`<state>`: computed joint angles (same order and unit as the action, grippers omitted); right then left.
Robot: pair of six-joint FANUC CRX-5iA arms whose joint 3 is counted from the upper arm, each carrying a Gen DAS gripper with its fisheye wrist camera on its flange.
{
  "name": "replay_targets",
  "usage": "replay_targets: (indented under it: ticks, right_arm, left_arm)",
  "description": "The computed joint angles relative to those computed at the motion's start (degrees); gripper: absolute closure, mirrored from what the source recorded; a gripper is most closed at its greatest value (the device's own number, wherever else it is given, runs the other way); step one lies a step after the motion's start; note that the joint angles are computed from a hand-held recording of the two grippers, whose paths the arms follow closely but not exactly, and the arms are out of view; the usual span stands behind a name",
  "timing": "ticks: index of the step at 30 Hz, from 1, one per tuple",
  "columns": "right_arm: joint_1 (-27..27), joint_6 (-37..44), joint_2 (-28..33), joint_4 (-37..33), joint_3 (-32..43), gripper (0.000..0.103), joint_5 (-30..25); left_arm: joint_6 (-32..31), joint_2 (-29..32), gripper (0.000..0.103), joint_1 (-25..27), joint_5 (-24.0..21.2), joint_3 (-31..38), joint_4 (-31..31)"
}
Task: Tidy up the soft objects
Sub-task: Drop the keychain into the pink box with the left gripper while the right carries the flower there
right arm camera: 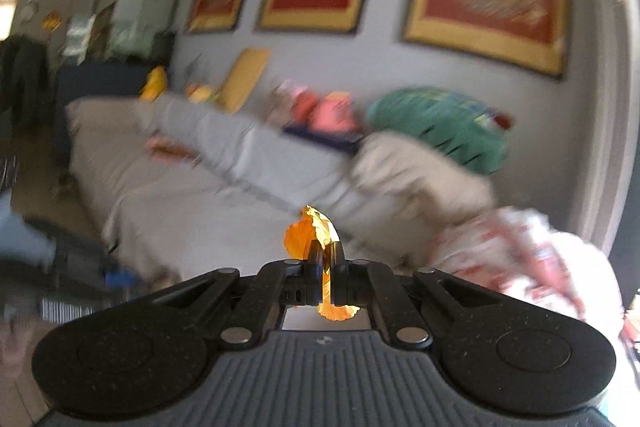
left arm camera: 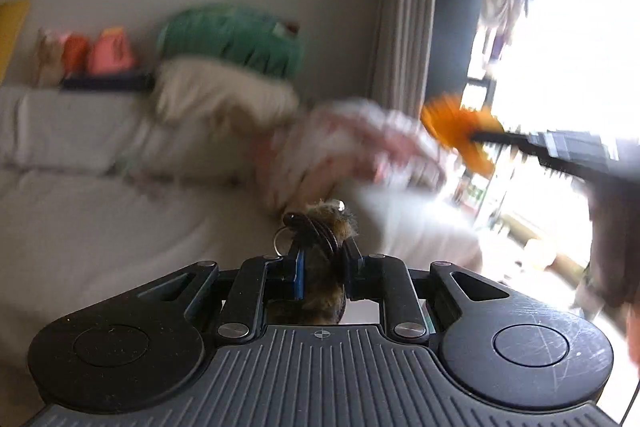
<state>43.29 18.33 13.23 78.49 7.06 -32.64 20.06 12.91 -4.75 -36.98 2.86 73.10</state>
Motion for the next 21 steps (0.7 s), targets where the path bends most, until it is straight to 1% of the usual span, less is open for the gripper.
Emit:
replay_targets:
  ticks: [4,5,8,10,12,13,15,16,18,21]
  right_arm:
    - [-3.7,-9.6,-8.5,7.2,-8.6,0.1,-0.3]
    - [-4.4,-11.0,-10.6,8.2,-10.7,0.1,-0.7]
    - [-6.7,-14.6,-17.0,10.0,-17.9,0.1,-1.4]
    - [-7.7,-16.2,-20.5,10.0,-22.1,0.1,-2.2]
    - [-9.5,-18.4,-23.4,10.8,-26.3,0.1,-3.0]
    - [-10.6,-19.9,-24.4,11.3,-28.0,0.1,-2.7]
    - [-12.9,-22.7,-26.1,11.6,-31.0,0.1,-1.4]
    - [-14.1,-23.8,-26.6,11.2,-32.1,0.1,0.0]
    - [-15.7,-24.0,-26.9,8.2,-33.7,0.1,2.7]
    - [-17.0,-20.9,-25.5,2.8,-34.4,0.1,5.4]
  left_arm:
    - [3.9,4.2,0.081,-4.1,-1.8,10.0,-1.4]
    - [5.0,5.2,0.081,-5.1,-3.2,11.7,-1.3]
    - [10.4,10.1,0.081,-8.5,-9.4,18.2,-1.1]
    - [15.1,14.1,0.08,-11.2,-13.1,22.8,-2.7]
    - [19.8,18.0,0.078,-14.0,-15.7,26.0,-4.4]
    - [22.6,20.3,0.077,-15.1,-17.7,27.9,-5.8]
    - [30.0,26.7,0.074,-16.8,-23.9,35.5,-11.9]
    - [32.2,29.0,0.073,-17.8,-25.4,38.1,-15.4]
    - [33.2,30.4,0.073,-19.3,-24.7,38.7,-21.1]
    - [34.9,32.0,0.073,-19.7,-24.6,39.8,-26.5]
